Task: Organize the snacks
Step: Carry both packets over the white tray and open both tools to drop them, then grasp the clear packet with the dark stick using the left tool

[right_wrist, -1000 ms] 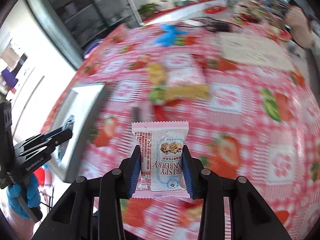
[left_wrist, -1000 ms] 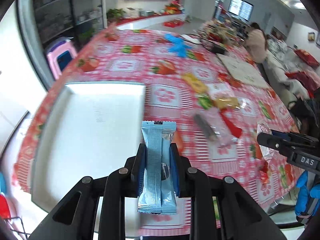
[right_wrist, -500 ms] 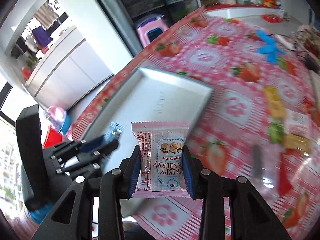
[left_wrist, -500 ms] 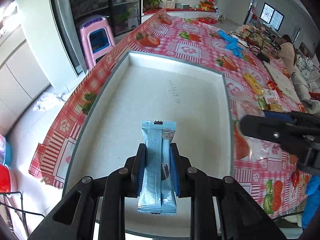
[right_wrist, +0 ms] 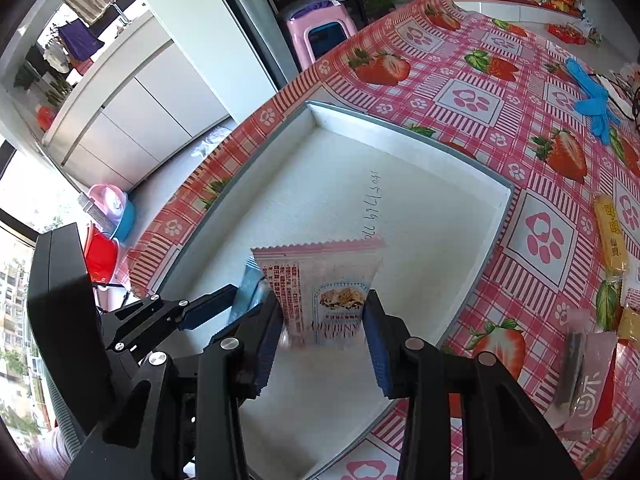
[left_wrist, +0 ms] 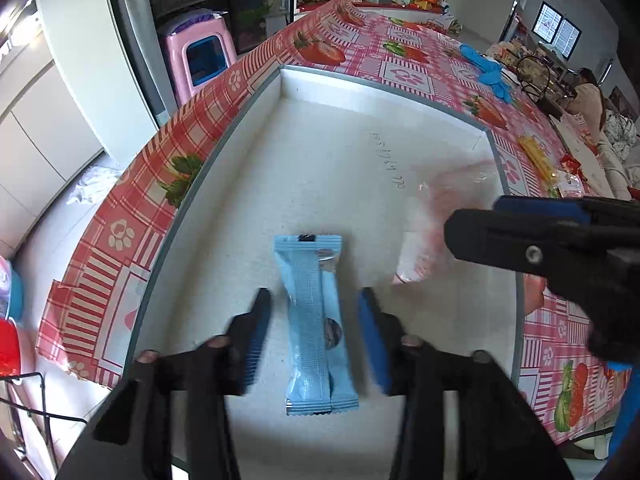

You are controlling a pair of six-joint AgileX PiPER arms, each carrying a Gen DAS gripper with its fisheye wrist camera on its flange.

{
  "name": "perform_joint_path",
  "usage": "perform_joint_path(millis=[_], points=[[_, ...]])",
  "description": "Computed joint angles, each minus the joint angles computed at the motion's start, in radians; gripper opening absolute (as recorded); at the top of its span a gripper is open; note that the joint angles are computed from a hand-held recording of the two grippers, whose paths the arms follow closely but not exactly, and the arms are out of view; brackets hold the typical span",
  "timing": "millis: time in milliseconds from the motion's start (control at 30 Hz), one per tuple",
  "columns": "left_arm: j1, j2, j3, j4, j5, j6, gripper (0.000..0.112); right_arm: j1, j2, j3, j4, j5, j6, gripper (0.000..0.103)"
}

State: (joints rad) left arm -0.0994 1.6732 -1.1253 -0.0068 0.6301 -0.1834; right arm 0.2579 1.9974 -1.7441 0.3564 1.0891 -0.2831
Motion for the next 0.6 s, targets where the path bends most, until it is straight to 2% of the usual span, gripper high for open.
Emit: perform_joint_path(millis=[33,67,100,233,333,400,600], points=[[-0.005,-0.012,0.007,0.014,-0.007,-0.017,0.066,-0.008,-0.013,0.016,-0.008,-0.016,0.005,0.070],[-0.013,-0.019,0.006,0.029,-0.009,-0.033,0.066,-0.015,-0.032,0.036,-0.017,-0.036,0.010,0.094],[-0.027,-0.031,0.004,0.051,-0.005,-0.050,0.067,-0.026,-0.059,0.068,-0.026,-0.065,0.009,0.101],[-0.093,-0.055,-0.038,0.061,0.027,-0.052,0.070,-0.117,-0.162,0.195,-0.054,-0.120,-0.036,0.102],[-0.182,-0.053,-0.091,0.042,0.049,-0.042,0.079,-0.235,-0.259,0.327,-0.090,-0.160,-0.068,0.102],[-0.247,-0.033,-0.136,0.032,0.066,-0.044,0.079,-0.338,-0.325,0.421,-0.107,-0.189,-0.099,0.102],[-0.453,0.173,-0.380,0.084,0.147,-0.148,0.079,-0.659,-0.449,0.634,-0.101,-0.230,-0.267,0.102]])
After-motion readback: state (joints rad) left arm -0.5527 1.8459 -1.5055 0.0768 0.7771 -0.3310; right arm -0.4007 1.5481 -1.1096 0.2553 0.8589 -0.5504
